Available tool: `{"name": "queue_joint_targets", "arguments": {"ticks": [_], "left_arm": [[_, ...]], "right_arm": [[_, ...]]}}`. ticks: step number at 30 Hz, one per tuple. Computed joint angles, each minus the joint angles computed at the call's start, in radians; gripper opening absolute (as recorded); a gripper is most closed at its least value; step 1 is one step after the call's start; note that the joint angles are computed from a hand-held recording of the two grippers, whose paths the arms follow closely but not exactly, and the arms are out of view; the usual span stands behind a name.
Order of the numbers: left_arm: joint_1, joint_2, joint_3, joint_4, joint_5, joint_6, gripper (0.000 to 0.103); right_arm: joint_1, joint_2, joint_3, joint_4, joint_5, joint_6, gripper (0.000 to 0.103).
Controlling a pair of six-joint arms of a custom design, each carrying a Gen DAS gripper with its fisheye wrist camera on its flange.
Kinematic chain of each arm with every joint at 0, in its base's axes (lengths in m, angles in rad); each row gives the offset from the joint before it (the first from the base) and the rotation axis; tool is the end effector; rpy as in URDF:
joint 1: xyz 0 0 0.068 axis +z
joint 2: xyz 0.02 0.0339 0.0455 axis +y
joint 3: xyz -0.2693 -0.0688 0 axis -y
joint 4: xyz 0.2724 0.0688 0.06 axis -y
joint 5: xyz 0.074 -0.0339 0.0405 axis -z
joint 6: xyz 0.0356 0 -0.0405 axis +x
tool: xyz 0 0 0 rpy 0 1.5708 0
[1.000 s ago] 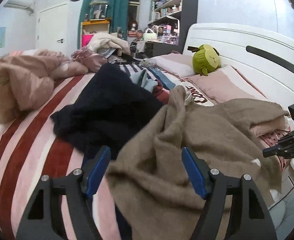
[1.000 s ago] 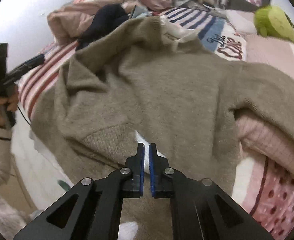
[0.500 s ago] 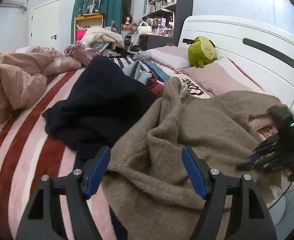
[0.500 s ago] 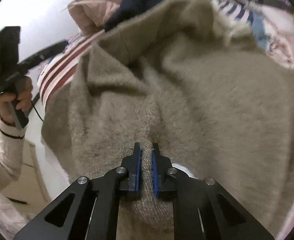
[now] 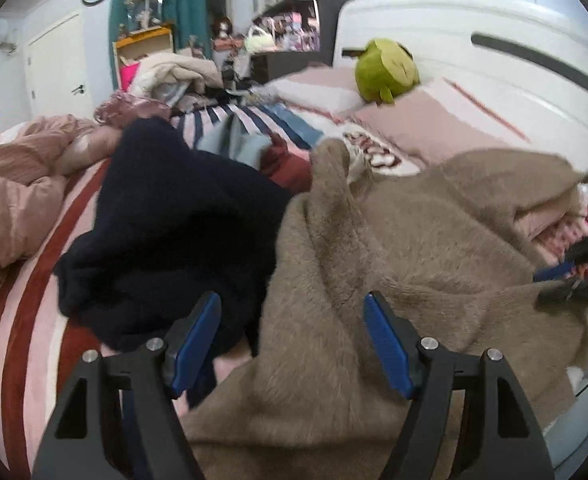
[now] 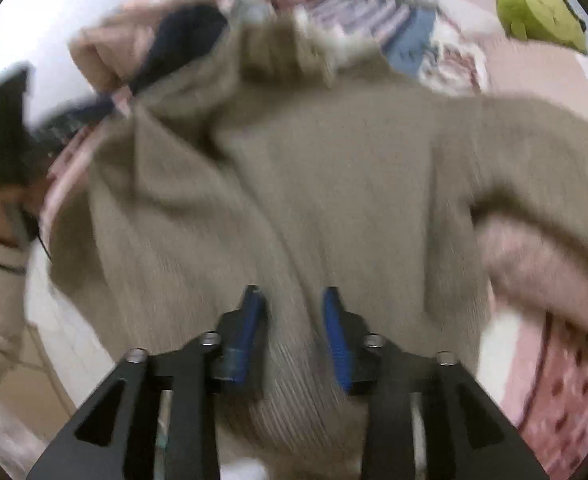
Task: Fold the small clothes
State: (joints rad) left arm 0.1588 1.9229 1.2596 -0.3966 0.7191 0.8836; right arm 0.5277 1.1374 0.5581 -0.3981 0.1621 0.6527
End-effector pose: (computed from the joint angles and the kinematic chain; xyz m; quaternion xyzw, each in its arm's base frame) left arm 0.4122 0.0423 0.1579 0.4042 0.8153 -0.1775 0.3746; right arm 0.2005 0.1102 0.1685 0.0832 0.9498 0.0978 0.2852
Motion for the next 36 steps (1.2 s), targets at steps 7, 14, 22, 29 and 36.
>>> {"name": "queue_joint_targets", "arguments": {"ticks": [7, 14, 22, 29, 36], "left_arm": [[-0.045, 0.130, 0.125, -0.090, -0.077, -0.004, 0.057], [-0.040, 0.150, 0.119, -0.041, -0.088, -0.045, 0.009], [0.077, 0.115, 0.098, 0.067, 0.073, -0.147, 0.011], [0.109, 0.181, 0.133, 0.144, 0.009, -0.156, 0.043], [0.128, 0.218, 0.239, -0.058, 0.151, -0.029, 0.073]], "right_arm": [[-0.152, 0.322, 0.158, 0.422, -0.272, -0.088, 0.070], [-0.249, 0.722, 0.471, 0.494, -0.444, -0.034, 0.036], [-0.206, 0.712, 0.600, 0.502, -0.399, -0.179, 0.006], [-0.210, 0.842, 0.838, 0.486, -0.399, -0.255, 0.006], [-0.234, 1.005, 1.029, 0.364, -0.391, -0.215, 0.026]]}}
